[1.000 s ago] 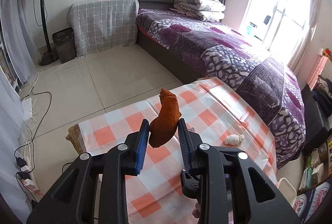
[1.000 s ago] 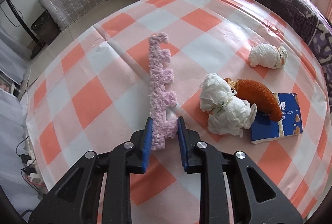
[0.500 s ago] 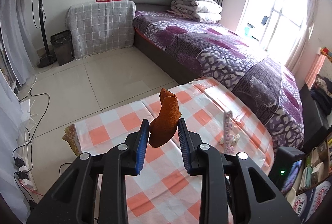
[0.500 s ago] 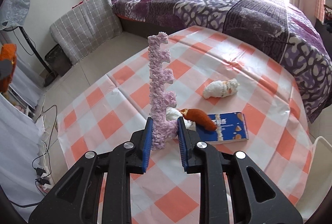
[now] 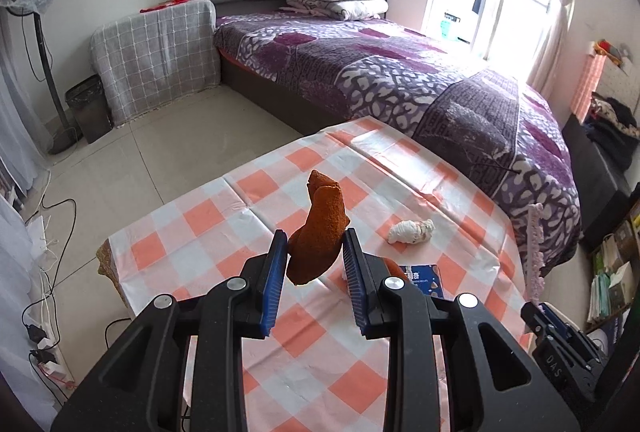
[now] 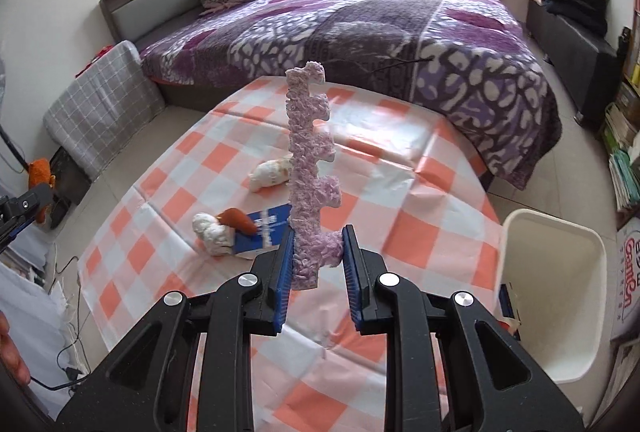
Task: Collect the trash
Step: 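Carry both items to the white bin and open both tools to drop them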
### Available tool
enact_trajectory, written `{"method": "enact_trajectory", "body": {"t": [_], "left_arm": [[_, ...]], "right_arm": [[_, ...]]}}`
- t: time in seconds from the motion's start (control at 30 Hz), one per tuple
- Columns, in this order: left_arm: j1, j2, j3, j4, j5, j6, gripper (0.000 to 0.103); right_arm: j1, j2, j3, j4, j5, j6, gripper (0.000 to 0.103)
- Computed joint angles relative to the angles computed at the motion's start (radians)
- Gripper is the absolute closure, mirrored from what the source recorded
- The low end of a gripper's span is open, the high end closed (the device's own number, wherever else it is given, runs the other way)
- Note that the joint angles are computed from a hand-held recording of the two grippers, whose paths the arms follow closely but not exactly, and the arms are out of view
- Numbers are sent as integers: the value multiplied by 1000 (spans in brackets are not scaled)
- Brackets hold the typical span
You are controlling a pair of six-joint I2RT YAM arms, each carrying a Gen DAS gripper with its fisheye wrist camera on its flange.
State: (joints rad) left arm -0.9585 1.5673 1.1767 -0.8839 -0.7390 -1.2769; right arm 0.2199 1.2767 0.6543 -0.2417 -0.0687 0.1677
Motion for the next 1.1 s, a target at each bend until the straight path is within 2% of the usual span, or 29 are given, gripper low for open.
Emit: {"method": "enact_trajectory", "body": {"t": [0.4,0.57,0.63,0.7,0.8,0.97,1.1], "left_arm": [[-59,289,242,69,61,114,74],[-84,403,362,116,113,176,74],[-89,440,399,150,149,198,74],[-95,479,439,185,191,219,74],[-113,555,533,191,225,249,74],[-145,700,720,179,286,305,74],[-163,814,871,171,354,345,74]], "right_arm": [[-445,64,70,-89,-155,-65,80],[-578,105,120,-135,-176,-97,77],[-617,109,129,-137,-181,-107,61],[-667,106,136,-128,-183,-112,38],[-736,107,146,-101,-179,-109,20],[-837,169,199,-86,-184,-129,15],[-903,234,250,-111,-211,-144,15]]}}
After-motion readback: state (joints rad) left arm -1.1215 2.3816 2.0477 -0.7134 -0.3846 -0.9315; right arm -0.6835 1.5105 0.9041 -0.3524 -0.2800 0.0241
